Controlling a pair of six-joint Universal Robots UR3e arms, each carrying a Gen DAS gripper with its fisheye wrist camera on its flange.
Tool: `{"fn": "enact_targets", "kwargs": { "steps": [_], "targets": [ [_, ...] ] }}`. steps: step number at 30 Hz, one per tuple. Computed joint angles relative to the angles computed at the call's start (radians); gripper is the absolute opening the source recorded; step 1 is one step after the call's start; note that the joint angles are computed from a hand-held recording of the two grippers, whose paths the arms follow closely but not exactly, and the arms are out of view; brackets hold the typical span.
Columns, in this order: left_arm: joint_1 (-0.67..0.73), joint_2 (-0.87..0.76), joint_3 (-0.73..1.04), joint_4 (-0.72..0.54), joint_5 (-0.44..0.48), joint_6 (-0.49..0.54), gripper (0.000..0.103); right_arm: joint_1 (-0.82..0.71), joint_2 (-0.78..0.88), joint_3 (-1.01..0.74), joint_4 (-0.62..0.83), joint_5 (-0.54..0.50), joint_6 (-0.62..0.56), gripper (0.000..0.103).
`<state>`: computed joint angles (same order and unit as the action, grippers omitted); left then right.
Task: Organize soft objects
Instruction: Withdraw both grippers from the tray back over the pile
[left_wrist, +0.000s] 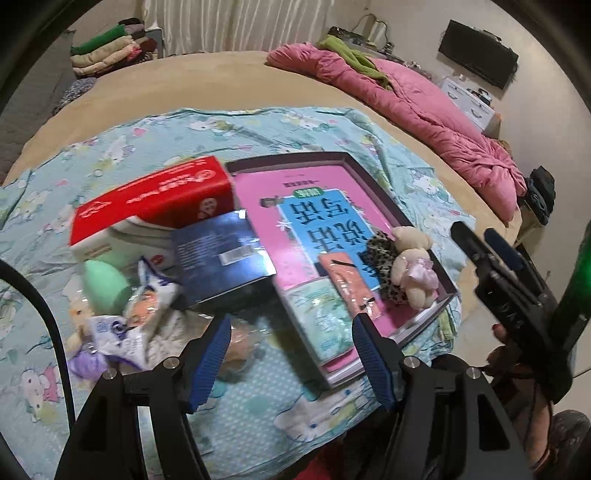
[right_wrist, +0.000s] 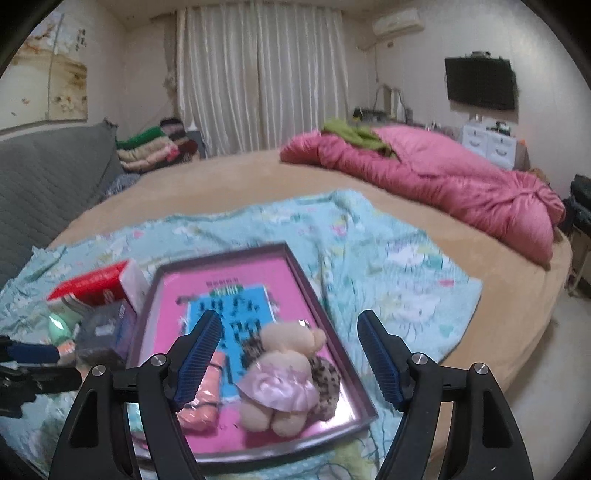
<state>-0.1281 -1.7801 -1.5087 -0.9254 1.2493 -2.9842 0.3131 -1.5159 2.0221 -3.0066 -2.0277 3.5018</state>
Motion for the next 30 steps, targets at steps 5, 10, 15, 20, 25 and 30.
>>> {"fn": "enact_targets", "kwargs": {
  "steps": [5, 10, 15, 20, 25, 30],
  "targets": [
    [0.072, 0.074, -0.067, -0.007, -0.019, 0.026, 0.072, 0.047, 0.024, -0.072, 0.056, -0.023, -0.005, 0.078],
    [0.149, 0.139, -0.110, 0.001, -0.041, 0.032, 0.072, 0.089, 0.029, -0.139, 0.097, -0.016, -0.003, 0.078],
    [0.232, 0.180, -0.108, -0.024, -0.083, 0.039, 0.072, 0.142, 0.055, -0.224, 0.135, -0.006, -0.013, 0.078],
    [0.312, 0.227, -0.116, -0.052, -0.096, 0.062, 0.073, 0.193, 0.092, -0.315, 0.171, 0.021, -0.011, 0.079],
    [0.382, 0.269, -0.138, -0.084, -0.110, 0.084, 0.073, 0.238, 0.141, -0.403, 0.210, 0.027, -0.025, 0.079],
    [0.448, 0.309, -0.161, -0.112, -0.128, 0.109, 0.073, 0.271, 0.186, -0.478, 0.243, 0.040, -0.049, 0.079]
  ]
}}
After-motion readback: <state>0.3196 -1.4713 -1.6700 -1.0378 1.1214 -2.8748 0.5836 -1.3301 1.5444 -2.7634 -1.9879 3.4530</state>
